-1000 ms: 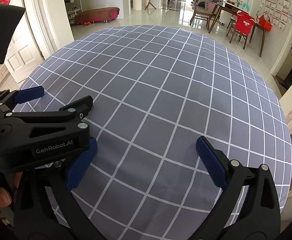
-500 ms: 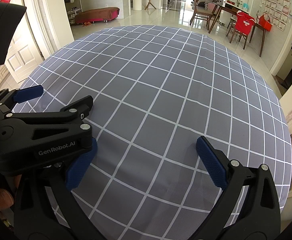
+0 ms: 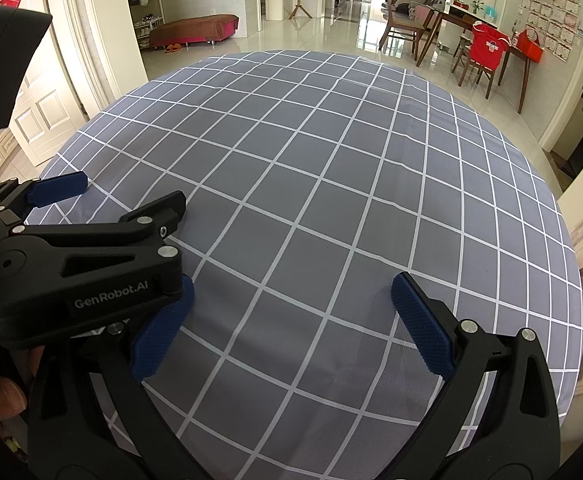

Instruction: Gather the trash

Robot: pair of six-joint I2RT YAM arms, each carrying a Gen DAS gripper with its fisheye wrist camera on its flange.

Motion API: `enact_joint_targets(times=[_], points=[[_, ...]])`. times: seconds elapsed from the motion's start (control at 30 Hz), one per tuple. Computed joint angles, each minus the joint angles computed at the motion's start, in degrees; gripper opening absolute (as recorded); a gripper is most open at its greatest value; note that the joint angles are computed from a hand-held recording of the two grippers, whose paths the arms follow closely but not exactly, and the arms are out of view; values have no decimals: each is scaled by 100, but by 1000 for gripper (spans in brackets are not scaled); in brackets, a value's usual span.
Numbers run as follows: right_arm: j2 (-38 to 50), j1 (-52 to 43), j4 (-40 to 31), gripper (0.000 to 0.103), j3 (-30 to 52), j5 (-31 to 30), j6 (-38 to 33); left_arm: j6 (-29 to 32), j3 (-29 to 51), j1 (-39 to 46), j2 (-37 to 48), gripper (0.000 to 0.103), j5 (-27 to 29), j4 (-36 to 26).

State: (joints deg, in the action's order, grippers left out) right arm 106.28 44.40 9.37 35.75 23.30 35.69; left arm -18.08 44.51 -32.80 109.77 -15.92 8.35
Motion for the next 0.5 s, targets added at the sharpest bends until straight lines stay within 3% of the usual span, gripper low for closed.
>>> enact_joint_targets(times=[0.5], points=[[3,1,-1,97,3,1,2,-87,73,-308,16,99,-451,-134]])
